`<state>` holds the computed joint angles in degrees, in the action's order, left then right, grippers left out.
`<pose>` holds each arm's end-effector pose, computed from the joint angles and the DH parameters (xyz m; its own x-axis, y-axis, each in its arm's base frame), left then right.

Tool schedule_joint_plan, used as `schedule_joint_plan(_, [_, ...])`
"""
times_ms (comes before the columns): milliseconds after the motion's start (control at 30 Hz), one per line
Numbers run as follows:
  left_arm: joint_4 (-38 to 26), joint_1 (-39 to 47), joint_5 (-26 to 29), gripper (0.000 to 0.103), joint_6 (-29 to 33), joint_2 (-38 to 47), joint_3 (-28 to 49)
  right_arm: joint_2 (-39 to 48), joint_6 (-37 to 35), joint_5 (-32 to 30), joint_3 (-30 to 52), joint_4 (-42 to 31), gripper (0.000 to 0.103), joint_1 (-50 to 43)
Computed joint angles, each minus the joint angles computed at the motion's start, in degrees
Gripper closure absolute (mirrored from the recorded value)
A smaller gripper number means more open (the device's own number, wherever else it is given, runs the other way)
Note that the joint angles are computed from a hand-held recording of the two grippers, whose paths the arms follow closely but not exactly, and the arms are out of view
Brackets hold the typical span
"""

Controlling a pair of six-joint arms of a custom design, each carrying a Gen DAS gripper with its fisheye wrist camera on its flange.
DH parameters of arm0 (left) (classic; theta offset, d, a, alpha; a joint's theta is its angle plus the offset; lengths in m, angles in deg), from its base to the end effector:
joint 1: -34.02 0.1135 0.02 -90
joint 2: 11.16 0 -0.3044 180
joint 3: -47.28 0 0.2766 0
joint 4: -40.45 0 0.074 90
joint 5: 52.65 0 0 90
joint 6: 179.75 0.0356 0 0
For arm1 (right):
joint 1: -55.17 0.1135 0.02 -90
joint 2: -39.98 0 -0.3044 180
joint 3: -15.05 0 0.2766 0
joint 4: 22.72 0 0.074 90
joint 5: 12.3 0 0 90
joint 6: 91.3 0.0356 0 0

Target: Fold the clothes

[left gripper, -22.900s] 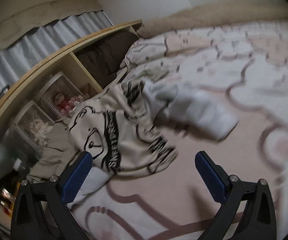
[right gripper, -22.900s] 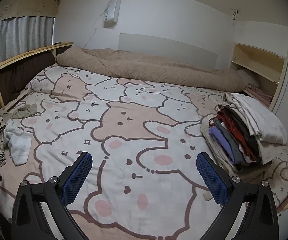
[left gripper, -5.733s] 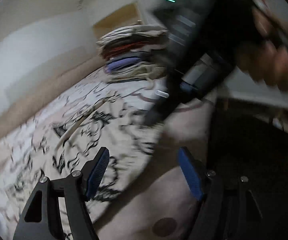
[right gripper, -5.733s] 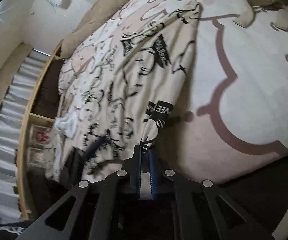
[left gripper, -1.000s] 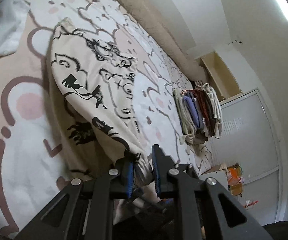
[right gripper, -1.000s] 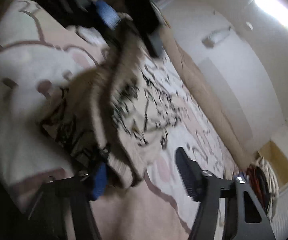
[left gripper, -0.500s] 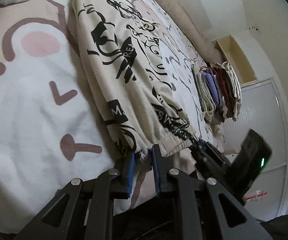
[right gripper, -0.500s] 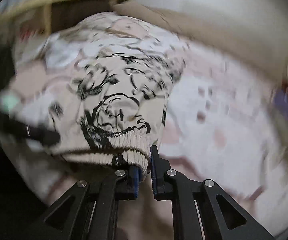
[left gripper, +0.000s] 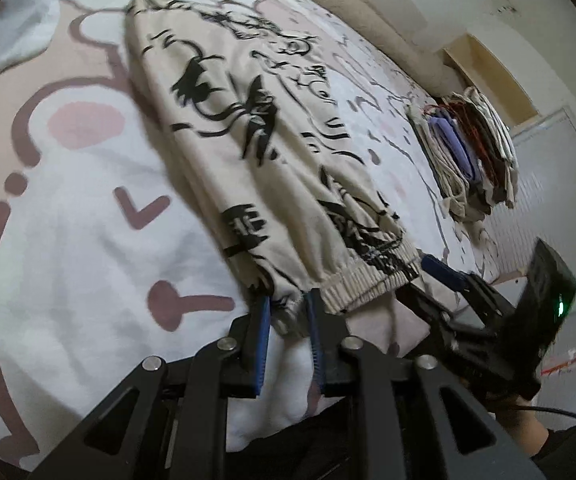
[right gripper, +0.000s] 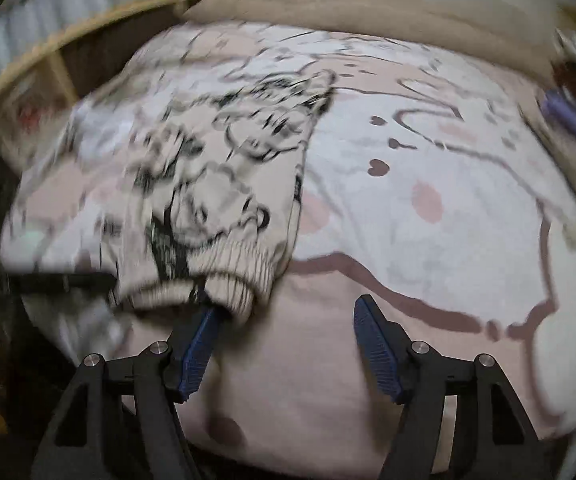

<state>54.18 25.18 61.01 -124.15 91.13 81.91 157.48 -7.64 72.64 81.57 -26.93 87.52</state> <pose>0.2475 -0.0530 0.0689 -0.8704 -0.3883 -0.3025 -0.1425 0.7870 -0.6003 0.3339 0.2152 0.0787 -0.6258 -0.5266 -0.5754 -0.6486 0.7611 0.0089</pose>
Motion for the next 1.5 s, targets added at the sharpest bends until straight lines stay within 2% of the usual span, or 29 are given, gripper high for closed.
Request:
schedule_joint_plan(33, [0.8, 0.4, 0.6, 0.082, -0.6, 0.2, -0.3, -1.2, -2.9, 1.7, -1.2, 0.1, 0.035, 0.0])
schedule_joint_plan(167, [-0.6, 0.4, -0.9, 0.082, -1.2, -3.2, -1.5, -7.0, -13.9, 6.6, -8.6, 8.4, 0.035, 1.8])
schedule_joint_plan(300, [-1.9, 1.8, -2.0, 0.082, -1.3, -7.5, -3.4, -8.2, -30.5, 8.7, -14.2, 20.1, 0.035, 7.6])
schedule_joint_plan(333, [-1.9, 2.2, -2.3, 0.082, -1.2, -8.2, -3.9, -7.4, -33.4, 8.5, -14.6, 21.6, 0.037, 8.9])
schedule_joint_plan(367, [-2.3, 2.8, -3.0, 0.082, -1.2, -9.6, -4.7, -5.9, -36.1, 8.2, -14.3, 22.5, 0.048, 10.1])
schedule_joint_plan(400, [-2.5, 3.2, -3.3, 0.082, -1.1, -10.2, -5.1, -4.3, -38.9, 8.0, -13.8, 23.1, 0.055, 11.3])
schedule_joint_plan(533, [-3.1, 5.7, -3.9, 0.082, -0.3, -13.0, -7.3, 1.4, -48.6, 8.6, -13.2, 28.1, 0.055, 14.0])
schedule_joint_plan(667, [-5.2, 5.5, -6.5, 0.082, 2.2, -14.9, -7.8, 3.1, -51.8, 7.9, -13.6, 32.3, 0.055, 14.3])
schedule_joint_plan(733, [-6.6, 4.1, -8.7, 0.082, 4.2, -15.4, -7.4, 5.3, -54.5, 8.6, -14.1, 37.1, 0.055, 15.1])
schedule_joint_plan(800, [-9.7, 1.5, -13.2, 0.082, 7.8, -17.0, -6.4, 7.6, -56.1, 9.5, -14.2, 41.5, 0.055, 15.9])
schedule_joint_plan(867, [-13.0, -3.4, -20.9, 0.081, 12.4, -18.8, -5.2, 9.6, -57.1, 10.2, -13.7, 44.4, 0.056, 16.6])
schedule_joint_plan(900, [-13.9, -5.7, -24.7, 0.078, 14.7, -19.4, -4.9, 9.4, -56.4, 9.6, -13.1, 42.9, 0.06, 16.4])
schedule_joint_plan(967, [-13.5, -10.9, -33.2, 0.048, 20.6, -20.0, -5.1, 7.3, -53.2, 8.2, -11.0, 35.7, 0.065, 15.8])
schedule_joint_plan(1033, [-9.5, -16.0, -41.4, 0.043, 27.9, -19.8, -6.5, 4.6, -48.6, 5.5, -8.1, 26.6, 0.081, 14.7])
schedule_joint_plan(1100, [-2.0, -20.1, -48.6, 0.043, 37.4, -16.7, -8.2, 1.8, -43.3, 1.8, -5.7, 19.4, 0.085, 13.3])
schedule_joint_plan(1167, [7.1, -22.0, -53.1, 0.043, 47.5, -11.1, -9.1, -0.2, -38.1, -1.6, -2.9, 12.8, 0.085, 11.8])
schedule_joint_plan(1233, [13.6, -22.4, -54.2, 0.043, 55.1, -6.2, -9.1, -1.1, -33.3, -4.6, 0.8, 5.9, 0.086, 10.3])
schedule_joint_plan(1367, [31.3, -23.3, -54.6, 0.043, 73.5, 4.7, -9.5, -0.9, -28.7, -8.4, 5.2, -1.4, 0.086, 8.4])
schedule_joint_plan(1433, [36.5, -23.2, -53.2, 0.043, 79.8, 7.9, -9.4, -0.4, -28.2, -9.0, 6.9, -3.0, 0.086, 8.4])
schedule_joint_plan(1500, [38.7, -22.4, -50.9, 0.043, 84.8, 10.0, -8.6, -0.5, -28.6, -9.6, 7.3, -4.4, 0.086, 8.5])
